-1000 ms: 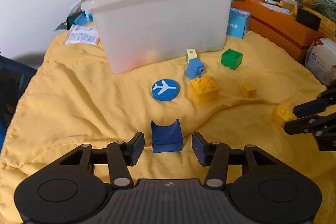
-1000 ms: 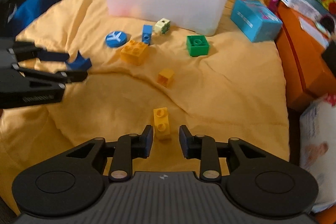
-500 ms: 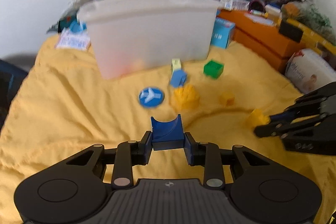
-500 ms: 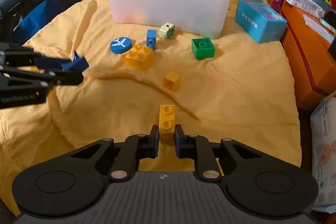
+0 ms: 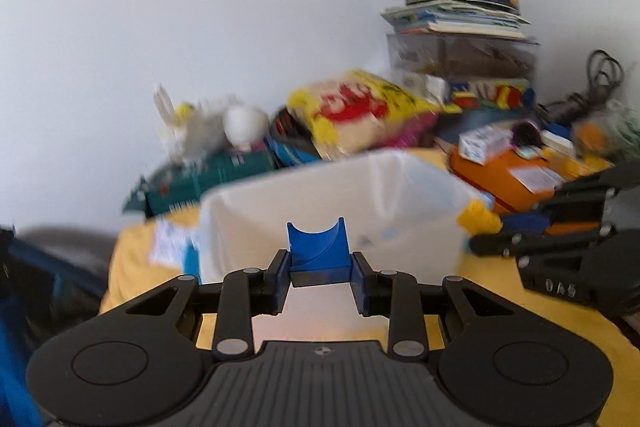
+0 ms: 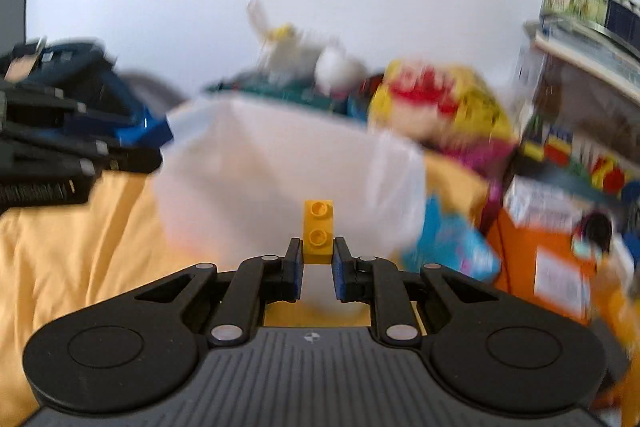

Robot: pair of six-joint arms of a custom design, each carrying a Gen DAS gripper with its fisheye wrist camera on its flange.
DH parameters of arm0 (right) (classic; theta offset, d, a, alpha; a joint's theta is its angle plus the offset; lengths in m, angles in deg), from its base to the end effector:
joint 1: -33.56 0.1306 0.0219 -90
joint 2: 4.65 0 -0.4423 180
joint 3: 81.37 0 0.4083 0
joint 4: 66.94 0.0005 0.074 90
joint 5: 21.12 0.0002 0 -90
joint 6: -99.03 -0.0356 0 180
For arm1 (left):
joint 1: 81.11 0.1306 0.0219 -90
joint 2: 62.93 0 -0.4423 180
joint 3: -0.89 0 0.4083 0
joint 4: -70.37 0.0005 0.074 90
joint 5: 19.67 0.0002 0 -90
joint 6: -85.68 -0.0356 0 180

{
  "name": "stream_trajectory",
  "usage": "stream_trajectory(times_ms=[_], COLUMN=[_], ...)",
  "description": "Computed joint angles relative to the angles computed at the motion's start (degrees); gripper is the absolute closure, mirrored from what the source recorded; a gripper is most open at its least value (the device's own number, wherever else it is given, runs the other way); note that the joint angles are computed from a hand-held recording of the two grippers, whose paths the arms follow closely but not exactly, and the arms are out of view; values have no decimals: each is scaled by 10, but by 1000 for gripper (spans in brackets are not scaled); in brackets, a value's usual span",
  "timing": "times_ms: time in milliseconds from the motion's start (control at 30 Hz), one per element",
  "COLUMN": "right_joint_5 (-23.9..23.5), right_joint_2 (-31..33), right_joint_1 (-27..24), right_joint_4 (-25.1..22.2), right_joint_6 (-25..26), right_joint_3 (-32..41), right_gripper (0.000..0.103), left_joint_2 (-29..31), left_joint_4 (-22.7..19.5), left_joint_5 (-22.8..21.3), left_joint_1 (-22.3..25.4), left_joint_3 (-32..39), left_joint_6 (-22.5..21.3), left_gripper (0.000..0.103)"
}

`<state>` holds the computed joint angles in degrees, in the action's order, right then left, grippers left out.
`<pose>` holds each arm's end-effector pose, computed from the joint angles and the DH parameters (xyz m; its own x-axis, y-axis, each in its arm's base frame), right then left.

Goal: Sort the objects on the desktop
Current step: 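Carry the blue arch and yellow brick over the white bin and open both tools, then grasp the yellow Duplo brick with the left tool while the right grasps the green Duplo brick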

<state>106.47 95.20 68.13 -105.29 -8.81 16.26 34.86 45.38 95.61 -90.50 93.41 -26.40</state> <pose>0.4927 0.3125 0.4839 -0.5306 -0.0708 -0.8446 0.0993 0.9844 -0.1449 0.5697 -0.1101 0.4776 -0.2685 0.3889 -0.8813 0.6608 0.7400 0.1253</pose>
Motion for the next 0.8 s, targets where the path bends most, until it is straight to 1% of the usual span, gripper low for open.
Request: stream_trajectory(times_ms=[67, 100, 133, 167, 200, 233, 300, 333, 400, 500, 600, 700, 800], right_joint_5=[-5, -10, -13, -13, -12, -11, -14, -15, -8, -16, -22, -40, -51], right_joint_2=[16, 26, 34, 42, 52, 54, 30, 17, -3, -23, -30, -33, -35], right_joint_1=[-19, -29, -37, -42, -45, -45, -39, -33, -25, -16, -7, 3, 12], right_joint_4=[9, 5, 4, 4, -11, -22, 17, 25, 33, 13, -24, -55, -74], right_joint_6=[-2, -10, -13, -9, -4, -6, -5, -5, -9, -43, -83, -126, -163], right_joint_3=[27, 42, 53, 60, 70, 72, 33, 17, -11, -40, -63, -86, -103], right_gripper=[86, 86, 85, 78, 71, 65, 67, 68, 67, 67, 67, 67, 67], left_joint_2=[25, 40, 57, 69, 78, 77, 56, 40, 14, -12, -31, -32, -28], left_joint_4=[9, 4, -10, -25, -37, -39, -11, 12, 31, 13, -19, -77, -86], left_joint_5=[-20, -34, -40, -41, -45, -47, -23, -16, -6, 26, 22, 21, -3], left_joint_1=[-12, -17, -22, -24, -26, -26, -18, -14, -5, 7, 4, -5, -23], left_joint_3=[29, 46, 68, 84, 96, 95, 63, 37, -1, -39, -81, -99, -115], left_joint_6=[1, 5, 13, 19, 27, 35, 37, 33, 29, 23, -13, -22, -16], left_gripper=[68, 68, 67, 64, 63, 63, 56, 49, 47, 47, 47, 47, 47])
